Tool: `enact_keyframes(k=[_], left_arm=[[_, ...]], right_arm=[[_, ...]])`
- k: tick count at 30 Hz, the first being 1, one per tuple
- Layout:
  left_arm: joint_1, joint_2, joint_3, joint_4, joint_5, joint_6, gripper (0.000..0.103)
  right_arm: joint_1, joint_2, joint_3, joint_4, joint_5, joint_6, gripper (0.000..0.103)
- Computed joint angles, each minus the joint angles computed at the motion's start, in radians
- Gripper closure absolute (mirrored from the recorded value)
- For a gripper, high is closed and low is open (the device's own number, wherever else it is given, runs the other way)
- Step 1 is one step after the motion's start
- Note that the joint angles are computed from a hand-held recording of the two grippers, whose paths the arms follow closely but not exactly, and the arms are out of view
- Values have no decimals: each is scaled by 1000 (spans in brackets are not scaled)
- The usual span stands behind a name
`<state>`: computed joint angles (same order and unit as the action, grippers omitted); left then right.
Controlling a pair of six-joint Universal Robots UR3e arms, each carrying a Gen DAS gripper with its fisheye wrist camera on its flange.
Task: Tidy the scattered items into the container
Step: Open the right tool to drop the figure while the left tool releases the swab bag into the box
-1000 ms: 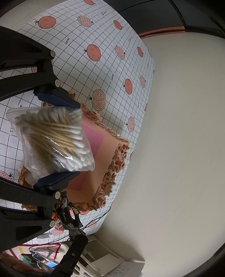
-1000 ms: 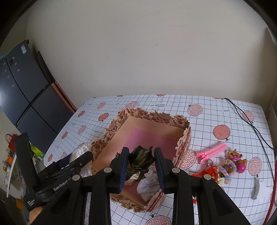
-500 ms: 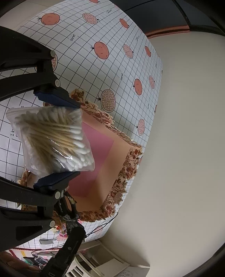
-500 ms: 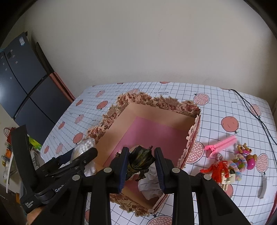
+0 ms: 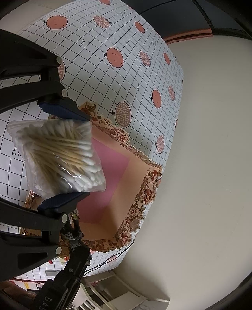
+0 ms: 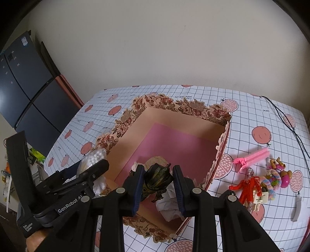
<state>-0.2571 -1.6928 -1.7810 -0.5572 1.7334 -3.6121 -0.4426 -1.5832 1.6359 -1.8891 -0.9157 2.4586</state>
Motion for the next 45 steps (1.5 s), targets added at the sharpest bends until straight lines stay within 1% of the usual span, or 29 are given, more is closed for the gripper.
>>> enact_keyframes(k=[4,6,10,14,23,36,39,45], left_arm=[[-9,-7,13,-15,10,2,33],[-17,-9,18,-21,20,-4,33],[-27,-16,30,-36,31,-8,33],[-36,-26,47,-58,36,-12,33],[-66,-39,89,-104,62,-29,32],[-124,-57,181,-166,99,-60,32],[-142,-62,211,-189,116,-69,32],[-180,-74,267,-231,143,-91,32]], right_arm=[[-5,1,-6,6,5,1,70],[-10,3,-9,12,7,3,66],[-18,5,-11,22,3,3,64],[-31,4,-10,31,5,-4,56],[-70,-10,-19,76,24,-40,44],[-151,-46,-51,183,52,-111,40],[-179,-61,-60,218,65,-136,38],[-240,-85,-75,287,82,-197,37]])
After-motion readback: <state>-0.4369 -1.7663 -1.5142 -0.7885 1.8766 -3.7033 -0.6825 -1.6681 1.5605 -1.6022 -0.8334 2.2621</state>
